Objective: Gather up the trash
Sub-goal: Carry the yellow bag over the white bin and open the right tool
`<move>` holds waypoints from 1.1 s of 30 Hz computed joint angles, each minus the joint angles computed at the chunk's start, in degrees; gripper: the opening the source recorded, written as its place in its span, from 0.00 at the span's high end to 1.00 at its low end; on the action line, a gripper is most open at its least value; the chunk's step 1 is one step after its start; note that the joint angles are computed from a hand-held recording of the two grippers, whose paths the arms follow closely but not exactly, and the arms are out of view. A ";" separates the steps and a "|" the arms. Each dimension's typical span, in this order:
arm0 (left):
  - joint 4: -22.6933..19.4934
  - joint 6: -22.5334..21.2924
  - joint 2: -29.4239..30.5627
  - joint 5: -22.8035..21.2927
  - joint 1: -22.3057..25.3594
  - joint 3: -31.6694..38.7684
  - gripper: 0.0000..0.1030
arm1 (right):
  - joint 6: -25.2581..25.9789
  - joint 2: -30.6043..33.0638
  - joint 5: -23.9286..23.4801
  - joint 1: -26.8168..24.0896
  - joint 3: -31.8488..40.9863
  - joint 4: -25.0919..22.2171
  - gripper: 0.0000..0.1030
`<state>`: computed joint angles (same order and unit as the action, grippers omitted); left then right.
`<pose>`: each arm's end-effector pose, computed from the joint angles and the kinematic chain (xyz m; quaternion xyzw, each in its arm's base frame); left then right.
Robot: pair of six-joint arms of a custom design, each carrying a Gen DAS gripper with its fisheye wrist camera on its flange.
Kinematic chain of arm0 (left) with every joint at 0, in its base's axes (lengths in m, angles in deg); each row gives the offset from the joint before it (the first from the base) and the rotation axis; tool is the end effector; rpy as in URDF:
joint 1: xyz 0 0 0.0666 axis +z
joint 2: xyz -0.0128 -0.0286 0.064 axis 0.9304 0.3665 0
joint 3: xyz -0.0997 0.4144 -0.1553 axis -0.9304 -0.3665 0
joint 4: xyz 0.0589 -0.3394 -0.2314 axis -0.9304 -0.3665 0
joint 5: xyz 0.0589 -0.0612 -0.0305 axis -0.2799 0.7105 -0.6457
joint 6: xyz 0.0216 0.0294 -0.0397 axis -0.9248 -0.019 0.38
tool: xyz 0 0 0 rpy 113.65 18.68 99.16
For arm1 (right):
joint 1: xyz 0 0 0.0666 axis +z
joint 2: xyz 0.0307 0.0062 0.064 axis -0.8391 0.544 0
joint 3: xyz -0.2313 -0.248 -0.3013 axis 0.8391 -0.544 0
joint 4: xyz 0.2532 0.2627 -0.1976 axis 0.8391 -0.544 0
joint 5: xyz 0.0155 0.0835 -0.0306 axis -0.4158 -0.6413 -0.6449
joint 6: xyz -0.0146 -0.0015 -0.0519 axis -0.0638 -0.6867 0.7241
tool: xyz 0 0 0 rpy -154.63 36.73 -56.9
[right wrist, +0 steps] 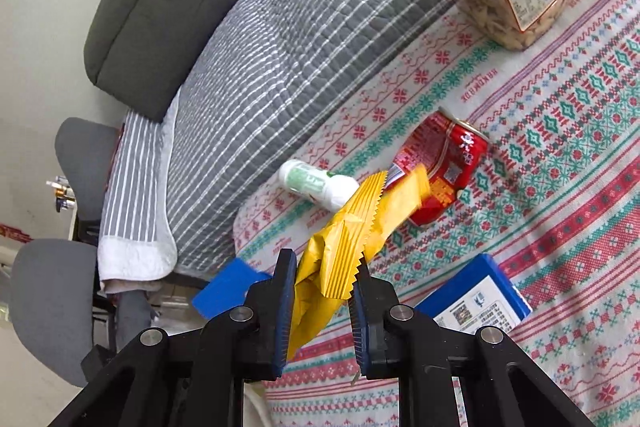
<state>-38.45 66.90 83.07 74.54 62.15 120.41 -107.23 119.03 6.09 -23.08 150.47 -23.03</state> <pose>0.2908 -0.0418 0.4672 -0.2533 0.9009 -0.2456 0.2527 0.3363 0.2355 0.5149 0.1336 0.8973 0.3607 0.2166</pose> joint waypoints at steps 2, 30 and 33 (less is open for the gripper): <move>-2.80 -1.40 -1.26 -0.80 1.22 0.30 0.96 | 0.33 0.06 0.37 0.69 0.31 -0.34 0.78; -32.47 -48.68 -8.46 10.25 64.27 -3.06 0.96 | 11.52 16.76 6.90 26.98 12.84 -1.90 0.78; -32.38 -49.49 -8.32 9.68 64.28 -3.46 0.96 | 12.66 19.56 7.02 29.33 14.91 -1.90 0.78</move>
